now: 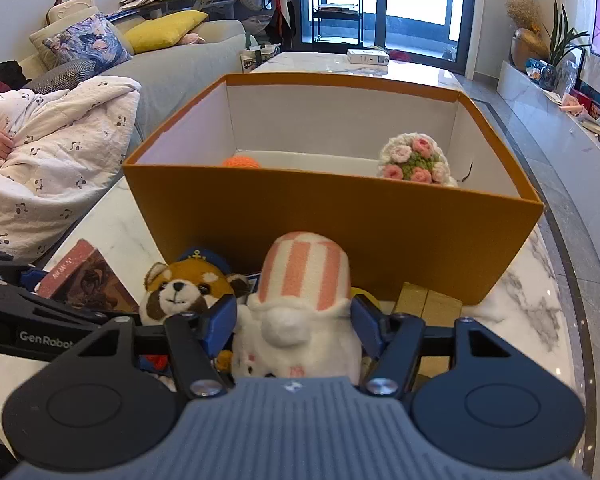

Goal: Organize objects
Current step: 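Grasp the pink-red small box with the left gripper while the right gripper grasps the striped-hat plush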

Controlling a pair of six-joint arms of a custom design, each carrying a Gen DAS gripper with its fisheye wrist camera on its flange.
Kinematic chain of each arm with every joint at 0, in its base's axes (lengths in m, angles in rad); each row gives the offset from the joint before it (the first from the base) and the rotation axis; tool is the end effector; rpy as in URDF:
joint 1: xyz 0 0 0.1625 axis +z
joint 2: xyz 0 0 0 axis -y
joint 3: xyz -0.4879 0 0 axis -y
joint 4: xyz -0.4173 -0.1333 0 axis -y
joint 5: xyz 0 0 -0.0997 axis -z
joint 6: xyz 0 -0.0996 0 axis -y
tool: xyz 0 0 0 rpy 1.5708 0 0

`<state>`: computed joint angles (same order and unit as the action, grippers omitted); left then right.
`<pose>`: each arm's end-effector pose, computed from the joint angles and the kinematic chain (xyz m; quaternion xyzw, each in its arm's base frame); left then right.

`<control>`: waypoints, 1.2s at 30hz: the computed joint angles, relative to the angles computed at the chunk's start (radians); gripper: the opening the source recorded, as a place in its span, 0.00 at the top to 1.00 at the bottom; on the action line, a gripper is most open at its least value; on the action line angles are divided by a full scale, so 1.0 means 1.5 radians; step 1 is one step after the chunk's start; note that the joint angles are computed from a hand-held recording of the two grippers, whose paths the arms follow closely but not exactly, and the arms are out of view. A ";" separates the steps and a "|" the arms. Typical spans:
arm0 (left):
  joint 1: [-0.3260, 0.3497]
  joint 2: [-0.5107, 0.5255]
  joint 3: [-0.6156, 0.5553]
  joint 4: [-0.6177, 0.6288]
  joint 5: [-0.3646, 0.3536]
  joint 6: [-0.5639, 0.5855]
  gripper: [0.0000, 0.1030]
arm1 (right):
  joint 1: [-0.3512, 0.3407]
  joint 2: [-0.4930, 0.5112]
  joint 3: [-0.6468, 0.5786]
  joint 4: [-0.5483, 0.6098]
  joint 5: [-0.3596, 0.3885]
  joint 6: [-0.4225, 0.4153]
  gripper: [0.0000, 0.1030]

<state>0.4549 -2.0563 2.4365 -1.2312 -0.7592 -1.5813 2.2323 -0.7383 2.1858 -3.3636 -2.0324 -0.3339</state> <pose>-0.0800 -0.2679 0.3219 -0.0630 0.8688 -0.2891 0.3970 0.3996 -0.3684 0.0266 0.4233 -0.8614 0.2018 0.1951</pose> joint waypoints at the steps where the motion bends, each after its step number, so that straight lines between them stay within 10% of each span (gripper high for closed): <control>1: 0.001 0.002 0.000 0.002 0.000 0.000 0.10 | -0.004 0.001 0.001 0.000 0.003 0.001 0.38; 13: 0.019 0.009 0.005 -0.030 -0.007 0.022 0.21 | -0.030 -0.001 -0.001 0.039 0.041 0.044 0.31; 23: 0.019 -0.001 0.002 -0.046 -0.016 0.030 0.70 | -0.030 -0.002 0.001 0.036 0.044 0.044 0.37; 36: 0.011 0.009 -0.002 -0.030 -0.019 0.022 0.74 | -0.020 -0.013 0.010 0.026 0.031 0.028 0.40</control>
<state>0.4712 -2.0433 2.4332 -1.2758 -0.7878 -1.5479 2.2019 -0.7577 2.2007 -3.3248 -1.9859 -0.2924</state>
